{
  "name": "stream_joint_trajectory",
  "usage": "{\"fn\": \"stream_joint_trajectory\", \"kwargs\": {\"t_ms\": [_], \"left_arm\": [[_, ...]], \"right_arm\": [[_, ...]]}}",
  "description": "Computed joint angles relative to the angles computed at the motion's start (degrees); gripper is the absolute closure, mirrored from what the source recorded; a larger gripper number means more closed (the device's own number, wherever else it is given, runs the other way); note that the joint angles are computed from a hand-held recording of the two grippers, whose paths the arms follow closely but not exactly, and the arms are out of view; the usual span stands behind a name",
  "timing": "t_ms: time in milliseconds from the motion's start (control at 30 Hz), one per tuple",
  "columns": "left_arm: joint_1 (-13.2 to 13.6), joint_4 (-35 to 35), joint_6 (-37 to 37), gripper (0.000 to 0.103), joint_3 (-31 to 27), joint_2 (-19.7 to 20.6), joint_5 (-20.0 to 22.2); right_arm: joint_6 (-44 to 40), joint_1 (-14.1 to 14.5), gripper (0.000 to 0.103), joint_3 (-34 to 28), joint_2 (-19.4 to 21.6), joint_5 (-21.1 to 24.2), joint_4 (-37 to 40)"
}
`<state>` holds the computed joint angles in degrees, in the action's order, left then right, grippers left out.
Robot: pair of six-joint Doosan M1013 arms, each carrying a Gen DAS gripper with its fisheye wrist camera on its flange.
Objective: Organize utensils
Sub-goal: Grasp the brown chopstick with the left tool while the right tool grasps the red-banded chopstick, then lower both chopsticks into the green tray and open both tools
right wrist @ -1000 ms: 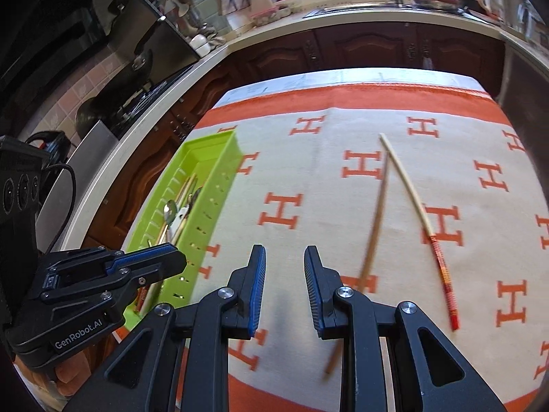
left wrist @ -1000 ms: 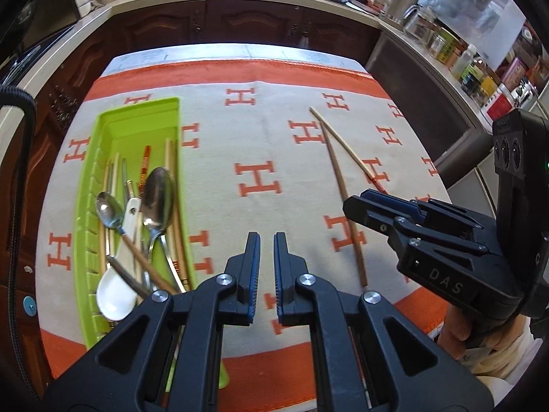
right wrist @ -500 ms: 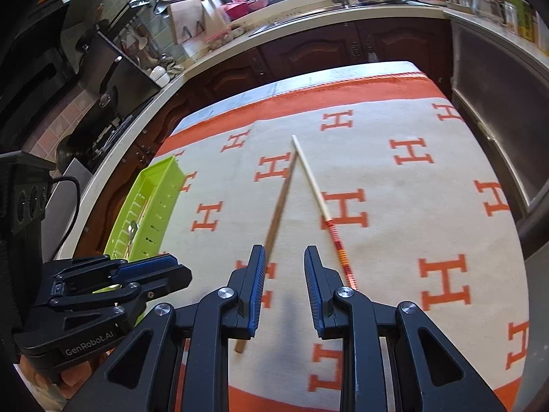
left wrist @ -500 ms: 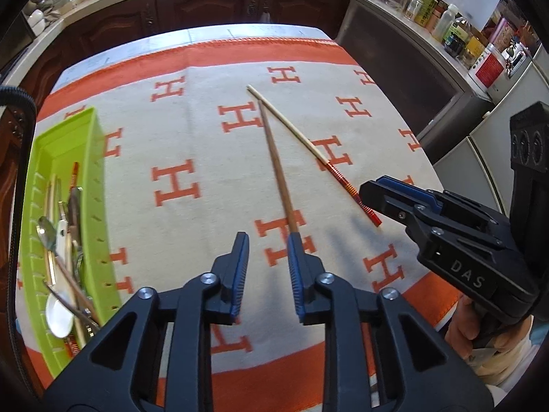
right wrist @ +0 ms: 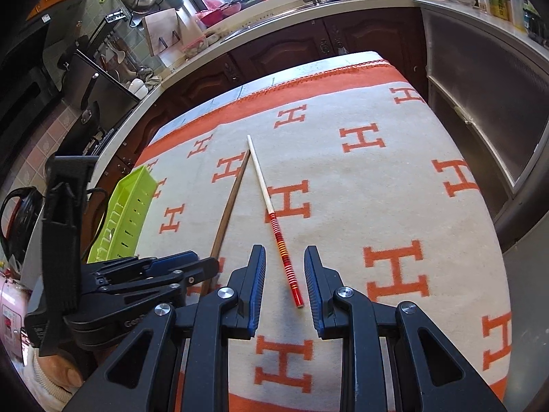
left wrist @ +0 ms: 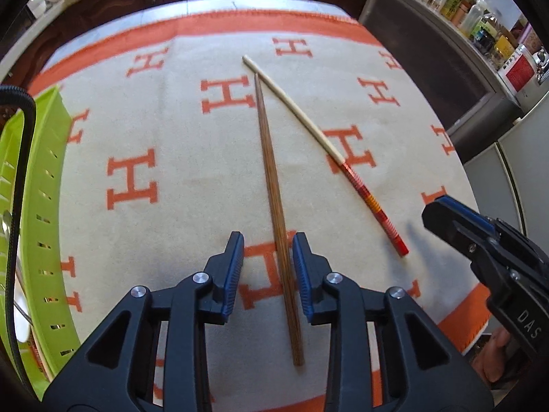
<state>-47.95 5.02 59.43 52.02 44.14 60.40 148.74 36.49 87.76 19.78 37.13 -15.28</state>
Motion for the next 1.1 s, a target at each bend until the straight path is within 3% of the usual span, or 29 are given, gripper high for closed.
{"fn": "stream_joint_trajectory", "kwargs": {"t_ms": [200,233,300,433,633,833,967,1100], "left_arm": [[-1.7,7.1,-3.0,0.078,0.1,0.4,-0.7],[-1.9,8.0,-3.5,0.081,0.5,0.3,-1.3],[-1.9,8.1,-4.0,0.097,0.9,0.1,-2.3],[-1.4,6.7,-4.9,0.099,1.8,-0.5,-3.4],[-1.1,6.9,-6.3,0.099,3.4,-1.7,-3.7],[-0.9,9.0,-8.1,0.099,5.1,-3.3,-5.1],[-1.0,11.0,-9.3,0.099,6.2,-4.6,-5.7],[-0.8,12.7,-10.7,0.099,7.5,-6.0,-6.2]], "right_arm": [[-1.6,0.0,0.08,-1.3,1.1,0.4,-0.8],[-2.2,0.1,0.08,-1.7,1.6,0.6,-1.3],[-3.5,0.0,0.079,-2.4,2.1,0.8,-1.1],[-6.8,-0.2,0.074,-4.2,3.7,2.1,-0.6],[-12.8,-0.6,0.074,-7.8,7.1,6.0,1.7],[-13.4,0.6,0.073,-11.4,10.0,10.5,-4.7],[-12.6,1.4,0.097,-13.2,11.3,13.6,-8.5],[-10.7,0.3,0.098,-12.1,10.4,11.2,-4.7]]}}
